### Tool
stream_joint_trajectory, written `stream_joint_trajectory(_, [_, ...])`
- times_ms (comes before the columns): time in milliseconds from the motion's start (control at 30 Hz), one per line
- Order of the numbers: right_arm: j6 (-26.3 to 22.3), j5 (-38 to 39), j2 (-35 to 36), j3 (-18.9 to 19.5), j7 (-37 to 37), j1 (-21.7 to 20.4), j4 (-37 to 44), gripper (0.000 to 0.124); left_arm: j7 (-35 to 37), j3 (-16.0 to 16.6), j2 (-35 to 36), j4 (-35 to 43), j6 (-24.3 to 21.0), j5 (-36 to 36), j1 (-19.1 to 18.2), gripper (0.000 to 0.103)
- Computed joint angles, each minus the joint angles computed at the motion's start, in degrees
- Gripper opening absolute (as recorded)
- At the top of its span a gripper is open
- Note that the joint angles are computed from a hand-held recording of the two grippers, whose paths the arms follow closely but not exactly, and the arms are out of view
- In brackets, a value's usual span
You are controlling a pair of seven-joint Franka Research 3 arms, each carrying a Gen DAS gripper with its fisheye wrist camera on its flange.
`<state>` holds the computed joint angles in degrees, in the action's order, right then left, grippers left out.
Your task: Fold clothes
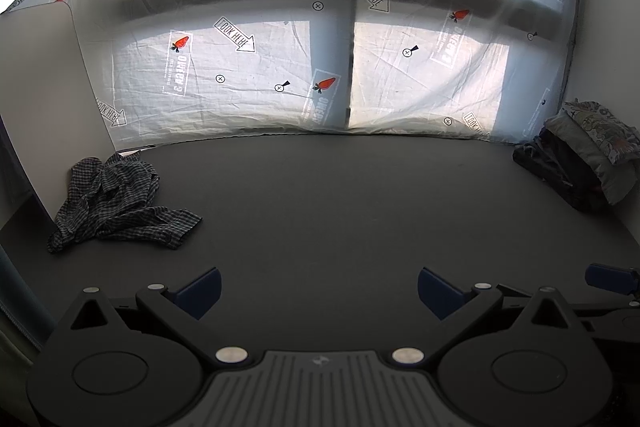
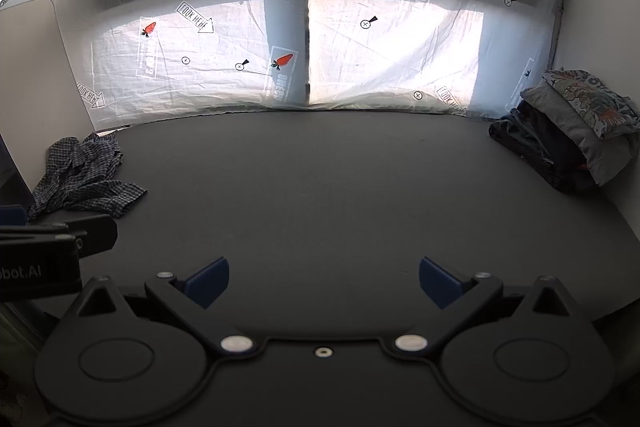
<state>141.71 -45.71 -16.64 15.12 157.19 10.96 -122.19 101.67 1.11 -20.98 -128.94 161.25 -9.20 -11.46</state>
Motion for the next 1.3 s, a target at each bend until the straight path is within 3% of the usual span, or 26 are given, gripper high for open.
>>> stream_joint_trajectory(967, [-1.1, 0.5, 0.9, -0.5, -0.9, 0.7, 1.6, 0.102, 0.2, -0.4, 1.1, 1.3, -0.9, -0.7, 0.1, 0.103])
stream_joint_trajectory(1300, [-1.2, 2.8, 0.2, -2.3, 0.7, -1.0, 0.5, 0.103, -1.8, -2.5, 6.0, 6.6, -4.4, -1.5, 1.2, 0.103])
